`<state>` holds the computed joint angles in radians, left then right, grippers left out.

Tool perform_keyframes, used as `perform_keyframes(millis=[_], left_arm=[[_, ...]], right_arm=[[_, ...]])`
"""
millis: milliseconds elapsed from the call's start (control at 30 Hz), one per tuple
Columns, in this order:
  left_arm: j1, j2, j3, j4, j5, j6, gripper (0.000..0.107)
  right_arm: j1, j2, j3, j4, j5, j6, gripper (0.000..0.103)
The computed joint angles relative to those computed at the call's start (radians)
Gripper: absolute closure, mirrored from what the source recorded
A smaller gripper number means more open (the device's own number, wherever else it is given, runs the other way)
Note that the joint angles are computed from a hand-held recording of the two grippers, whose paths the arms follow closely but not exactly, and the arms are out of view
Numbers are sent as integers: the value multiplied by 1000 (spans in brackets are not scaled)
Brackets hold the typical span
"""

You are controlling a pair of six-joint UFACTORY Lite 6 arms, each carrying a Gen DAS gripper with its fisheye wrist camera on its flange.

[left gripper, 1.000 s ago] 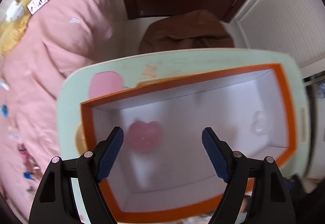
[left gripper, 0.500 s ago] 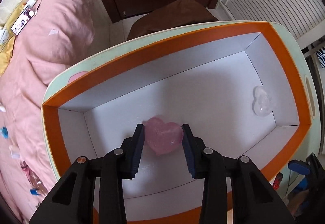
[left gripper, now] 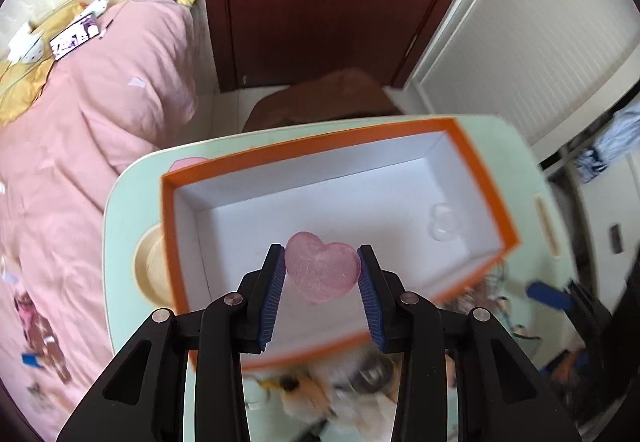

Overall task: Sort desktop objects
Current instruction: 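Lift the pink heart out with the left gripper while the right grasps the clear heart in the box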

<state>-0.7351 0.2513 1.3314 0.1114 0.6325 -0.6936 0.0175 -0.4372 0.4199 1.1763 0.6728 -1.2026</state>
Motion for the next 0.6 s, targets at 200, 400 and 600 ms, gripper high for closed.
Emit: perform_keyframes(millis=[200,400,600], left_arm=[[-145,-264,-253,69,-45,-220,69],[-211,-352,-478,121,-201,-395,69],[-286,-345,-514,184,-264,-520,69]], right_arm=[[56,105,249,-258,21,172,9],[240,499,784,-712,143,549,32],[474,1062,1412,-1168,485,709,38]])
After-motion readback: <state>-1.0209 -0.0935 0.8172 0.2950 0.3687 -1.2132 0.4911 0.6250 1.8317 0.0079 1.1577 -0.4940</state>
